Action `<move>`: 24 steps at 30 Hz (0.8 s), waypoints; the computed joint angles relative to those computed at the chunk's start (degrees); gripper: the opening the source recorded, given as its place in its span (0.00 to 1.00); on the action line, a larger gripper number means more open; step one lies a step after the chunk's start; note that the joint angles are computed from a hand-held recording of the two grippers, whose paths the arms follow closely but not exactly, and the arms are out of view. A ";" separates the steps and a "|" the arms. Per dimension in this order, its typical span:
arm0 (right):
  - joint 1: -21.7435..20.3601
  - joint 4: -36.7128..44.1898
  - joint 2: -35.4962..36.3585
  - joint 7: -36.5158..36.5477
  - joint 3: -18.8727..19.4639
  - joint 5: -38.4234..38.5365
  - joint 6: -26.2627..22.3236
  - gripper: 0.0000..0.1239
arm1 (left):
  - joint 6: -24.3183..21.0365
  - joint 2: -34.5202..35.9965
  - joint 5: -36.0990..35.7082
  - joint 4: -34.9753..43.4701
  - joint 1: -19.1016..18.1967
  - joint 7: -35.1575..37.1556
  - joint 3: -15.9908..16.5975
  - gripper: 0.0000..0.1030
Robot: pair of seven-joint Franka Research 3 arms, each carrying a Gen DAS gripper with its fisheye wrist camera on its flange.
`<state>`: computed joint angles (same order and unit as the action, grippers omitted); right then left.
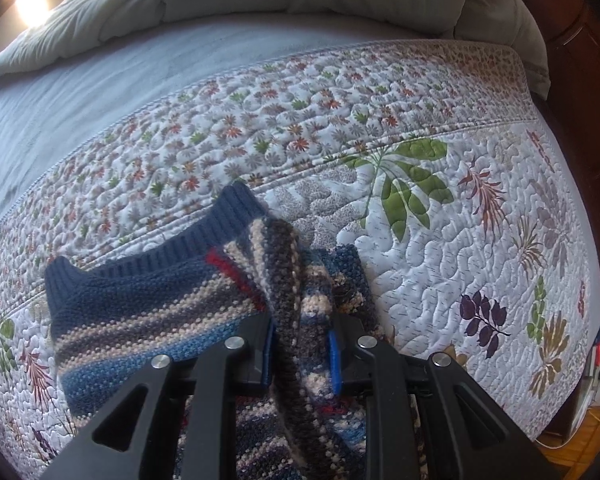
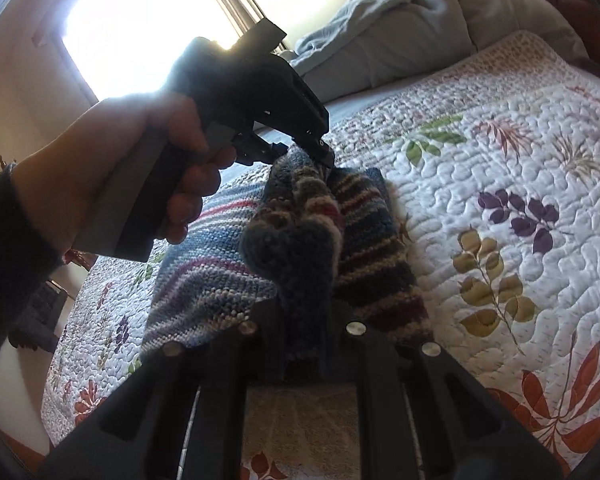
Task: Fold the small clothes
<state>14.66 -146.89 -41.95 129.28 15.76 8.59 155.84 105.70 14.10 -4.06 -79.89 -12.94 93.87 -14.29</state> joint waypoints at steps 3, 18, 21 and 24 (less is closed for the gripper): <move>1.99 -1.23 0.25 -0.66 -2.12 2.36 1.31 0.09 | 1.54 -0.34 0.46 -1.55 -0.29 -0.50 -0.07 0.26; 18.46 -8.14 -0.98 -10.30 -16.48 29.18 11.09 0.35 | 11.15 -18.39 -11.04 -17.41 4.37 16.49 3.48 0.67; 26.40 -8.60 -1.21 -14.40 -21.30 37.94 16.19 0.57 | 11.93 -27.73 -23.49 -27.36 4.08 25.86 8.37 0.67; 33.33 -7.70 -0.01 -19.85 -25.57 44.24 19.43 0.57 | 10.45 -35.09 -32.82 -36.16 3.27 32.25 13.64 0.68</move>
<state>48.00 -154.60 -41.96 109.43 -9.81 52.83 175.27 116.15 -20.99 -36.88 -116.05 -9.67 126.12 -0.65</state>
